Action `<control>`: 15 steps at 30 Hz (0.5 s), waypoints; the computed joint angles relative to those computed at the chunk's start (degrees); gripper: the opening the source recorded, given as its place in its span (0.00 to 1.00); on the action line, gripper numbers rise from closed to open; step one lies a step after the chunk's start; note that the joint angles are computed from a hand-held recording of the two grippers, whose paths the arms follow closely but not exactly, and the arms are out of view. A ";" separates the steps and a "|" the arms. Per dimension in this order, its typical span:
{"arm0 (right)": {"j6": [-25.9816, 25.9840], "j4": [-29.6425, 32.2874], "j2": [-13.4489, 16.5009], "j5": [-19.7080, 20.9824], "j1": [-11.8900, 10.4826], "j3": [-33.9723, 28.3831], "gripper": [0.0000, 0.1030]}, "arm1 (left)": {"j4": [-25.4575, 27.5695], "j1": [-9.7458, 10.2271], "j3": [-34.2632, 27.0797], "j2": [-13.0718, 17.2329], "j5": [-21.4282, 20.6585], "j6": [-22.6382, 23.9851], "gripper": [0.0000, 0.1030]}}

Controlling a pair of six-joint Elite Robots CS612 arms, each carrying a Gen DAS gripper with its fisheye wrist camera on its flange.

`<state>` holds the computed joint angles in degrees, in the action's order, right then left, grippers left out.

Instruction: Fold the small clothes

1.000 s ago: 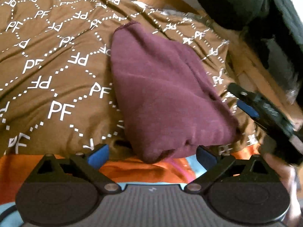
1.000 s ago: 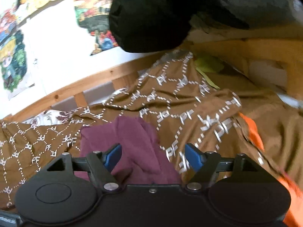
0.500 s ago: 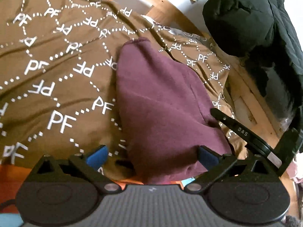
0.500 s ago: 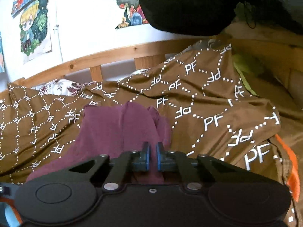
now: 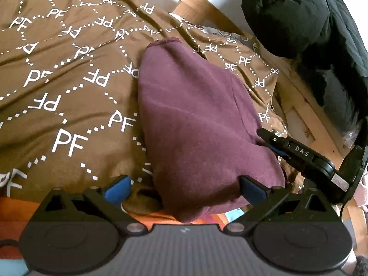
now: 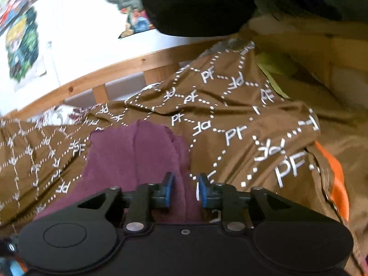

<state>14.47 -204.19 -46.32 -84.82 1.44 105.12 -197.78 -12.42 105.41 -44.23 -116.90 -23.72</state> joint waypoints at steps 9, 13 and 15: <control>5.26 -2.26 0.29 1.71 -0.65 0.40 0.72 | 0.14 -0.04 -0.07 -0.02 -0.03 -0.19 0.99; 5.40 -2.71 0.50 1.72 -0.65 0.18 0.79 | 0.11 -0.05 -0.05 -0.03 0.00 -0.14 0.99; 5.65 -2.86 0.56 1.63 -0.66 0.15 0.82 | 0.09 -0.07 -0.04 -0.02 0.00 -0.22 0.99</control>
<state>20.12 -207.05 -45.76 -83.19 0.78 105.27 -197.69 -12.49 105.37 -44.26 -116.89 -23.93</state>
